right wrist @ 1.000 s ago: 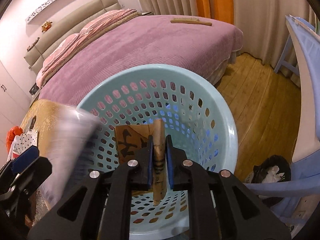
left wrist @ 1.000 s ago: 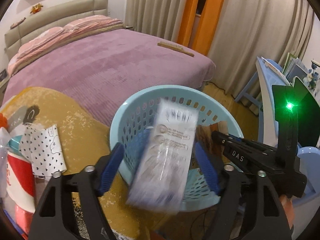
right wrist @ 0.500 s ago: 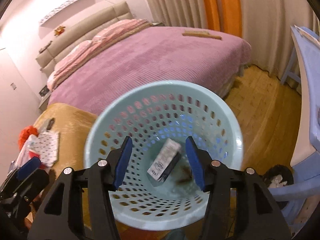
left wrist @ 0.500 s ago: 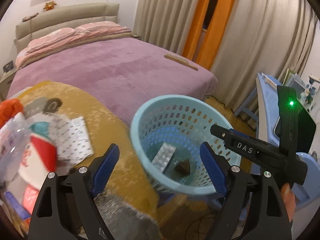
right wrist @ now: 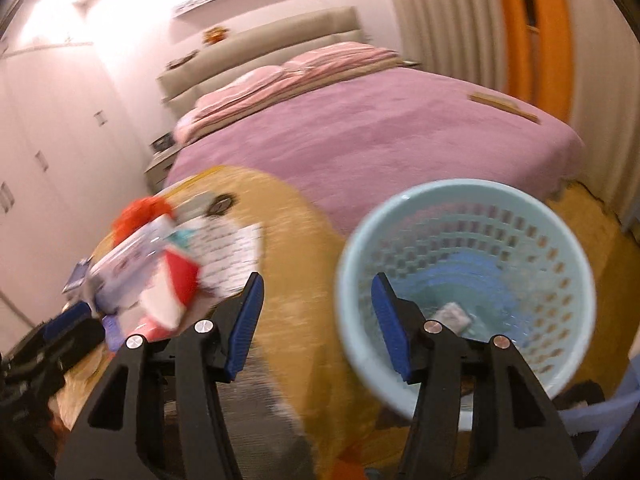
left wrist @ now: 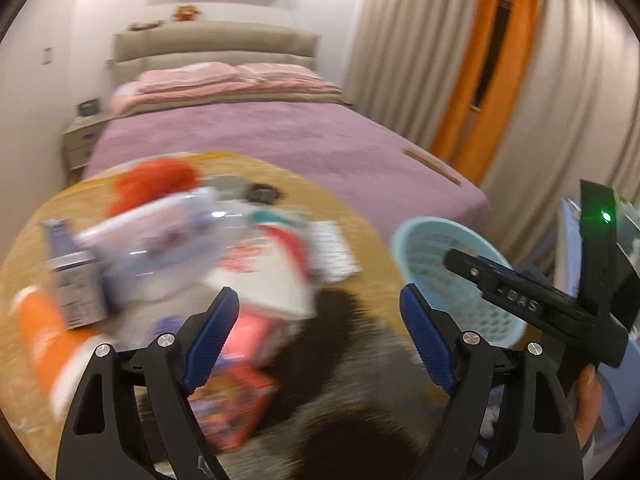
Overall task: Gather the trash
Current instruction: 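Grasp the orange paper cup with the left gripper while the right gripper grasps the red-and-blue box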
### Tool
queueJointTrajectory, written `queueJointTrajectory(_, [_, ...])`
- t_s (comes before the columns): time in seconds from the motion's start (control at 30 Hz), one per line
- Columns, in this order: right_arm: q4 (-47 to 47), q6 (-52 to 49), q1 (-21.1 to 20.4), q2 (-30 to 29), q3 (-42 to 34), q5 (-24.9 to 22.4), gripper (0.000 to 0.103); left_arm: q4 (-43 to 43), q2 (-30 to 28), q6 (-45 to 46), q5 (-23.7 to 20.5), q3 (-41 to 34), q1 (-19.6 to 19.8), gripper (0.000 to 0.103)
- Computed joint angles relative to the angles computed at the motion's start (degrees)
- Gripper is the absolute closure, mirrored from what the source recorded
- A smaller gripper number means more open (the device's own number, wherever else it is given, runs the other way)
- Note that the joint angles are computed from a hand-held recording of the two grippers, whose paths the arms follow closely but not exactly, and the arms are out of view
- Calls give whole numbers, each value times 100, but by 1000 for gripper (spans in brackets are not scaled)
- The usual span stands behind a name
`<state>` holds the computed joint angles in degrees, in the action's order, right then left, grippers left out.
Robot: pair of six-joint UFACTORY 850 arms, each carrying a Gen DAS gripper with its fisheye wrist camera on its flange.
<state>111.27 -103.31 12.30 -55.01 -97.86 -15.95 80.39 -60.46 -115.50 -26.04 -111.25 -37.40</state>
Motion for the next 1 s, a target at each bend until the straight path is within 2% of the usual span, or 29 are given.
queueJointTrajectory(0.07, [-6,-112,115,33,70,-185,47,270,345,-563,-345,585,16,22])
queueJointTrajectory(0.13, [128,-391,244,80,174,-304,44,293,633,-916,-616,1051,48,17])
queueJointTrajectory(0.2, [-130,-338,413,86,194,-371,44,216,912,-1223,-1014,1506,80,16])
queueJointTrajectory(0.33, [-547,-173,675,37,210,-471,43,257,1383,-1965,-1157,2334,260,11])
queueJointTrajectory(0.43, [-864,32,823,-17,184,-495,43,260,1591,-2368,-1039,2757,409,11])
queueJointTrajectory(0.6, [-1320,332,1047,-95,90,-309,43,537,1702,-3007,-393,3161,708,11])
queueJointTrajectory(0.7, [-2145,1274,1013,-229,-94,-590,43,663,1640,-3304,-7,3187,851,11])
queueJointTrajectory(0.8, [-2883,2154,1018,-404,-340,-734,43,718,1527,-3410,139,3145,902,12])
queueJointTrajectory(0.93, [-2913,2052,1029,-351,-241,-872,65,1132,1467,-3913,334,3170,935,14])
queueJointTrajectory(1.0, [-2828,1876,1064,-275,-130,-851,67,1236,1463,-4026,375,3169,934,15])
